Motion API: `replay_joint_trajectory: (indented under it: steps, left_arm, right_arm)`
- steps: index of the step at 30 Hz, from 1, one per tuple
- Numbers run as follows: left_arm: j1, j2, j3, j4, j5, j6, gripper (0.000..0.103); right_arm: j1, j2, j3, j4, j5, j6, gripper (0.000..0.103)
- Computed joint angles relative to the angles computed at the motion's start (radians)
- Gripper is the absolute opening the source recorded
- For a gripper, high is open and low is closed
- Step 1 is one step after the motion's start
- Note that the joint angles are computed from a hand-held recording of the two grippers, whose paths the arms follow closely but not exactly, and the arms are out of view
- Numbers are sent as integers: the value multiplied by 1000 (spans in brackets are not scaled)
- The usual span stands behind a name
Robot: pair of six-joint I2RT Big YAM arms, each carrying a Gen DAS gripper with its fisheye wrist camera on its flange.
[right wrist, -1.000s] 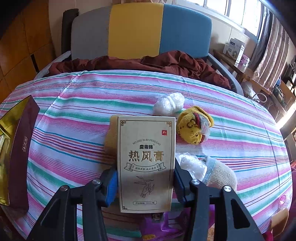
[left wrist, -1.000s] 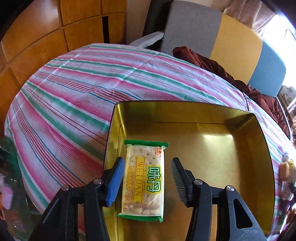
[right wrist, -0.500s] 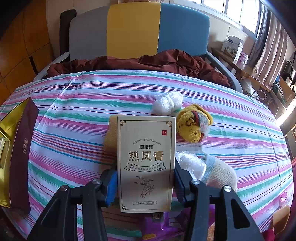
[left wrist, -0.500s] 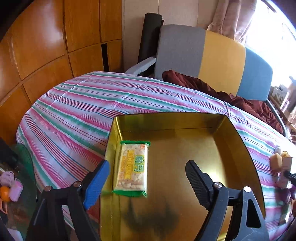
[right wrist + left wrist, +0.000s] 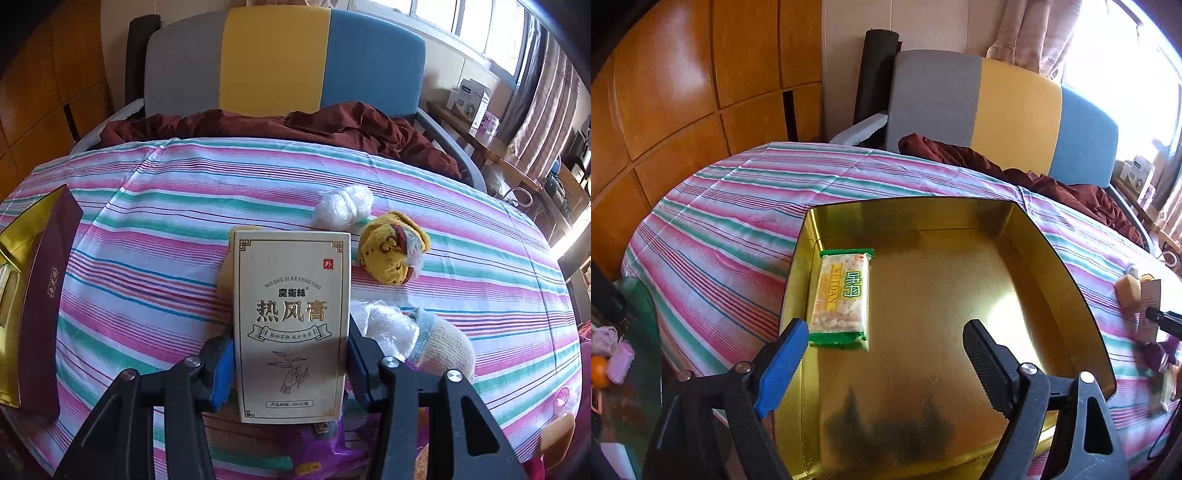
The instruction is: Organize objects
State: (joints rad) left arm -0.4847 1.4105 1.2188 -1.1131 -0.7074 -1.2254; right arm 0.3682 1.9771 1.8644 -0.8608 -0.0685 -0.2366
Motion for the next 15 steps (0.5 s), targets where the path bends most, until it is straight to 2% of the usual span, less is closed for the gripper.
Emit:
replay_joint_trajectory:
  steps: [10,15]
  left_arm:
    - [-31,-61,-59,-42,-28,-67,86]
    - [-35,-106,-99,-64,-42,-121,86]
  right_arm:
    - [27,-55,-71,47,-19,-13,51]
    - [44,-103,-102,48,-87,27,51]
